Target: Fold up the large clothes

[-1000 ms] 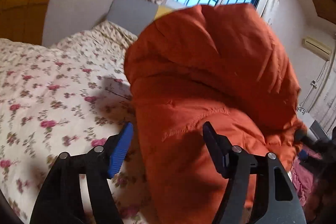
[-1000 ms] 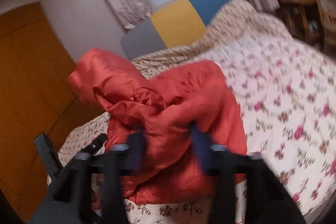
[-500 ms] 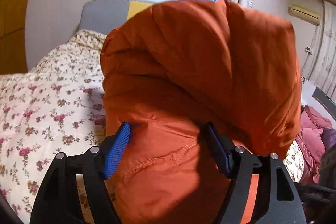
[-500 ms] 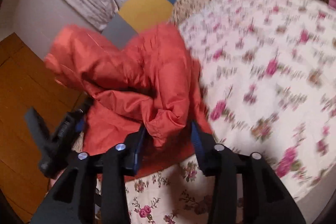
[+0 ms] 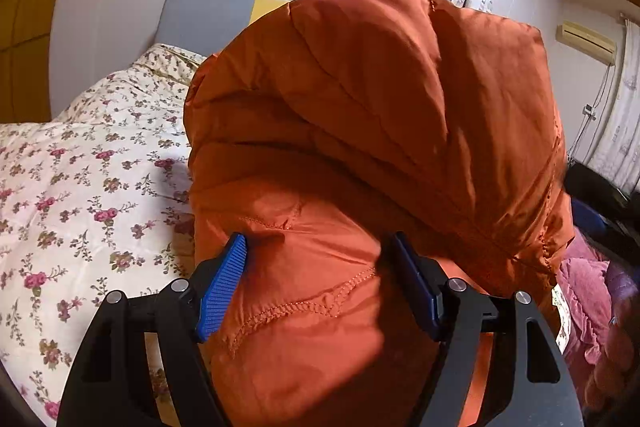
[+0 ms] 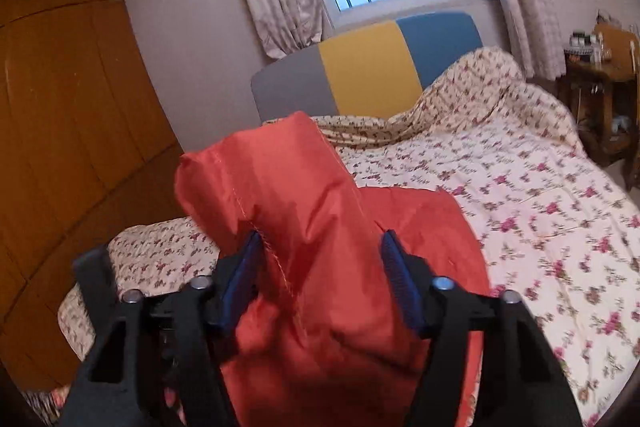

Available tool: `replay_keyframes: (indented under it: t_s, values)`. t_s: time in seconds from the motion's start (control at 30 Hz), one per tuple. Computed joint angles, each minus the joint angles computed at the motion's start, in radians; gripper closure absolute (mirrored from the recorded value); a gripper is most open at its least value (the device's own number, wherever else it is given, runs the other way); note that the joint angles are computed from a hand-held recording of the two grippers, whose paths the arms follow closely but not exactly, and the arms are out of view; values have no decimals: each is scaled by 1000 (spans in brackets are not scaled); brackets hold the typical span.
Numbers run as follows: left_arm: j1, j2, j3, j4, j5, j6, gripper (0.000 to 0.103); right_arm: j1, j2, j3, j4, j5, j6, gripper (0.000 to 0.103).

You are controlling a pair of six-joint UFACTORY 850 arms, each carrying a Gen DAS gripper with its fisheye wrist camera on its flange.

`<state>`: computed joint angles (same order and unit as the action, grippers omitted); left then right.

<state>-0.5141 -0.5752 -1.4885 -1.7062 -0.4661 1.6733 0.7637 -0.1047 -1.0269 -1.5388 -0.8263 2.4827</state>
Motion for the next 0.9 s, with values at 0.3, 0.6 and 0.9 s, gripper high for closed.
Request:
replay_keyframes:
  t_s: [0.3, 0.6, 0.9]
  values:
    - [-7, -6, -31, 53, -14, -49, 30, -126, 18, 82, 104, 75, 115, 92]
    - [-54, -62, -110, 237, 40, -134, 14, -193, -77, 129, 77, 104, 198, 93]
    - [-52, -62, -160, 249, 43, -212, 14, -152, -1, 163, 92, 88, 197, 80]
